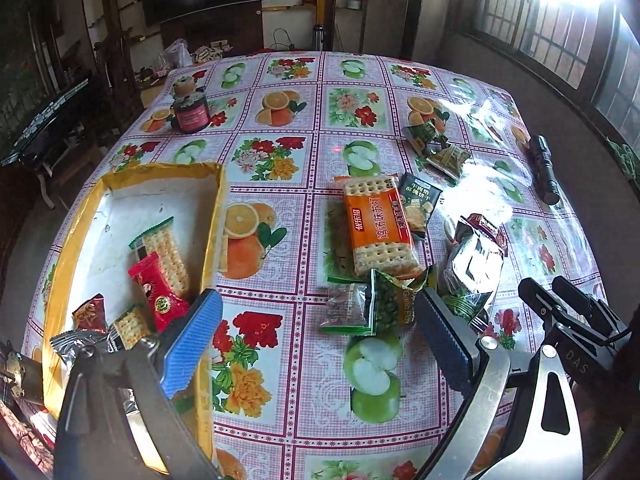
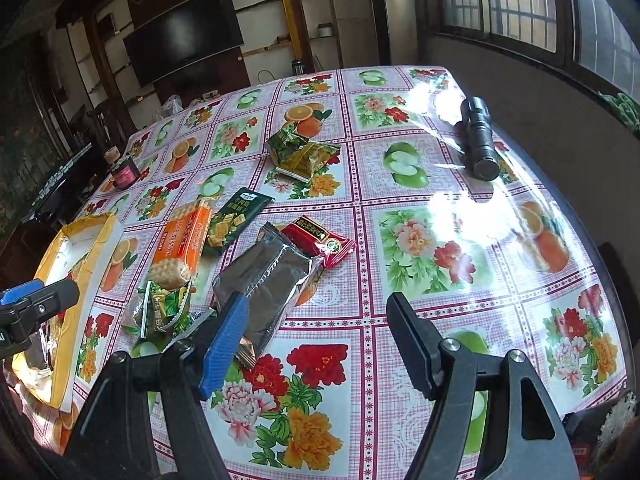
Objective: Organize snacks
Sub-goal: 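Withdraw both grippers from the tray back toward the snack pile, then grasp the orange cracker pack with the left gripper while the right grasps a silver foil bag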
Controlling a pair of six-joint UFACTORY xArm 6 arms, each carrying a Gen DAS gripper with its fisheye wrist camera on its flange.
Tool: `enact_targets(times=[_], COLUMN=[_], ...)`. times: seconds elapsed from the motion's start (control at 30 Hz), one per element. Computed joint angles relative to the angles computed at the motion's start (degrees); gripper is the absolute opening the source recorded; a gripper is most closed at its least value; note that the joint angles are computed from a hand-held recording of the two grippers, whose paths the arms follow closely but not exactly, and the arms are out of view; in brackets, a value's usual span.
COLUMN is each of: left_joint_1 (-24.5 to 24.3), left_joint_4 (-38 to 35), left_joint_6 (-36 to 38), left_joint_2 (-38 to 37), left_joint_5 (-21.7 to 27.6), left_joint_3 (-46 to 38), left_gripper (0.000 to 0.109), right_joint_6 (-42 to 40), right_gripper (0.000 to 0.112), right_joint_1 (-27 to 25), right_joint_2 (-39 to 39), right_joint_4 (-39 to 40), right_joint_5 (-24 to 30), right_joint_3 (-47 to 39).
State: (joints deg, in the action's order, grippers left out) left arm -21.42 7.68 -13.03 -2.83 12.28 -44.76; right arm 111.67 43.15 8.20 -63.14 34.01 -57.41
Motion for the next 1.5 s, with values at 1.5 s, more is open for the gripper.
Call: enact_targets(times=[1.5], left_joint_1=[-2.0], left_joint_4=[-11.0], left_joint_6=[12.3], left_joint_2=[21.2], left_joint_5=[8.6], left_joint_3=[-20.0], left_gripper=[0.059], right_joint_6=[-13.4], right_gripper=[0.058], right_joint_1=[-3.8], right_joint_2=[10.7], right_joint_4=[15.9], right_joint_5=[-4.7], right_joint_3=[-10.4])
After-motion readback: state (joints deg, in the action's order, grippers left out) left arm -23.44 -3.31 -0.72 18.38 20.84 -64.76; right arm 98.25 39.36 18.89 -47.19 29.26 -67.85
